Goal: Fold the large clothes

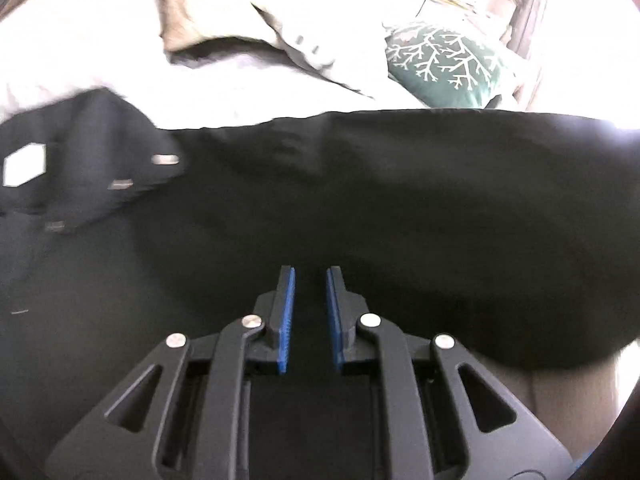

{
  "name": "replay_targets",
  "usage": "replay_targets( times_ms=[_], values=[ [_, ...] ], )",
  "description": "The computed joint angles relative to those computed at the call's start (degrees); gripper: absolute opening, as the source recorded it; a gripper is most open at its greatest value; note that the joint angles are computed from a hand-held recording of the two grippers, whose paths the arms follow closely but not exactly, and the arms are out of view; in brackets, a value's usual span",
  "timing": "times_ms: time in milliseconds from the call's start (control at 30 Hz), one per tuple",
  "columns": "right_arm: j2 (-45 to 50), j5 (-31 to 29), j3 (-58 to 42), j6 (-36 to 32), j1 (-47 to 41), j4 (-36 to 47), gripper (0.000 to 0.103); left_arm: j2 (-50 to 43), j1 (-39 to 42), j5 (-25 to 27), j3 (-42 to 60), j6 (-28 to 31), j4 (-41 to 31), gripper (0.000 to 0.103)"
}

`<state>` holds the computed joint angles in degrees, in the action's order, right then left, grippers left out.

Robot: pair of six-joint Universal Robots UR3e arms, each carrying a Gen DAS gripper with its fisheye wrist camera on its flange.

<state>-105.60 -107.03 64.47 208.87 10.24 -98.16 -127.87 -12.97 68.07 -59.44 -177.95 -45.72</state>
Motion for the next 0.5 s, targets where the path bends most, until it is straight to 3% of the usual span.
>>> replay_targets(
  times_ms=[67, 167, 233, 267, 333, 367, 400, 500],
  values=[
    [0.84, 0.55, -0.74, -1.41, -0.52, -0.37, 0.007, -6.98, -2.44, 0.98, 6.11, -3.27, 0.71, 0.011],
    [0.94, 4.8, -0.25, -4.1, -3.08, -1.01, 0.007, -8.75, -3.87, 2.9, 0.04, -7.66, 15.13, 0.006],
    [3.85, 0.03, -1.42, -3.81, 0.11, -1.26, 0.007, -8.13, -3.33, 1.96, -2.18, -8.2, 17.59, 0.007],
    [4.83, -1.05, -1.81, -3.78, 0.87, -2.04, 0.007, -7.32, -3.0, 1.78, -2.78, -7.87, 16.84, 0.011],
    [5.03, 0.23, -2.68, -3.07, 0.47, -2.31, 0.007, -4.88, -2.7, 3.44, -4.27, -5.53, 14.27, 0.033],
    [5.65, 0.54, -4.19, -2.62, 0.65, -1.82, 0.007, -3.46, -2.61, 5.29, -5.11, -4.79, 12.62, 0.057],
    [6.44, 0.33, -5.96, -2.15, 1.26, -1.0, 0.007, -1.38, -2.23, 6.26, -7.72, -4.59, 12.34, 0.073],
    [12.4, -2.55, -17.26, -0.27, 5.76, 4.73, 0.007, 7.6, 2.44, 1.8, -18.85, -2.45, 10.99, 0.075]
  ],
)
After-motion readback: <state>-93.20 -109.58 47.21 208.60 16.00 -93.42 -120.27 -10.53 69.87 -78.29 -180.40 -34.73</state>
